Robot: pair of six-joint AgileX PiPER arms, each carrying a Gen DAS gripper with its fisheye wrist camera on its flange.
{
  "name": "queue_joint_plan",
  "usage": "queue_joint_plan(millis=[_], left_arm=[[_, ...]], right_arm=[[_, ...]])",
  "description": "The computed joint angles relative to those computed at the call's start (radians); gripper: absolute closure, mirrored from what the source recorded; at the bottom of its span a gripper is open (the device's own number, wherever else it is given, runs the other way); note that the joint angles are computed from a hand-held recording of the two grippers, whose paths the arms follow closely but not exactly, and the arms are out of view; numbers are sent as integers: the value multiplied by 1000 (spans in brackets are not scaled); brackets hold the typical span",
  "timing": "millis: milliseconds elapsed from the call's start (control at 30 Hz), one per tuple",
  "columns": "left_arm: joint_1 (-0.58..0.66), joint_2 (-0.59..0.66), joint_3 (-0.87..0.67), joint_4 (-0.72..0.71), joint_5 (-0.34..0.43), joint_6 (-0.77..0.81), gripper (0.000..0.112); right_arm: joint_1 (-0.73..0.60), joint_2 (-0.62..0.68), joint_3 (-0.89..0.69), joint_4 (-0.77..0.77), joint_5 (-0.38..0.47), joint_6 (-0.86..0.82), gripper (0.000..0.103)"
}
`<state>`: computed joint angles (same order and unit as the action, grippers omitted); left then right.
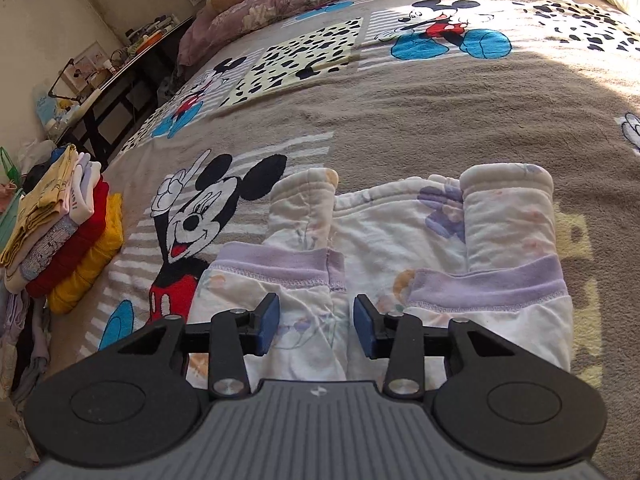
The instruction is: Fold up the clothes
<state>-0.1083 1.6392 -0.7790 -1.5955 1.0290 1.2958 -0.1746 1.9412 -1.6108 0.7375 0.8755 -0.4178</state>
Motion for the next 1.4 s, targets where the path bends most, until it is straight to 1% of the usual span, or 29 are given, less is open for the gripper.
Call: queue_joint_plan(millis=[33,100,267,500,633,700,867,1000,1033,1067,1100,1200,1333,1400], left_arm=[[0,6,-6,0,1,-4,41],[2,15,-14,-1,7,-13,41],[28,32,-11,-7,47,-30,41],[57,84,-33,-26,96,-63,41],[84,111,-30,-41,142,-81,41],[92,119,-31,-43,154,-85,41],[104,128,-34,-42,170,-108,41],[113,131,-40,-42,174,-133,41],[114,129,-41,-41,173,-136,41],[102,128,-45,-49,162,-137,41],[88,128,-49,-60,148,-134,41],[84,110,-48,-54,126,-129,39],[98,72,-46,-46,97,-115,36],[119,55,-32,-63,104,-102,36]], right_arm=[[-14,1,8,46,12,-26,88],[-38,-19,40,108,14,-78,91],[-103,-88,129,251,-30,-173,92],[-135,-96,177,340,-92,-234,92],[-102,-86,180,325,-137,-228,92],[-88,-79,181,315,-157,-225,92],[-66,-73,203,348,-195,-264,92],[-21,-69,178,132,-232,-142,90],[-19,-75,181,114,-234,-133,86],[-25,-85,189,128,-236,-142,84],[-31,-102,201,146,-241,-164,82],[-40,-167,237,179,-251,-267,81],[-62,-273,310,221,-179,-461,81],[-70,-338,378,229,-160,-551,81]])
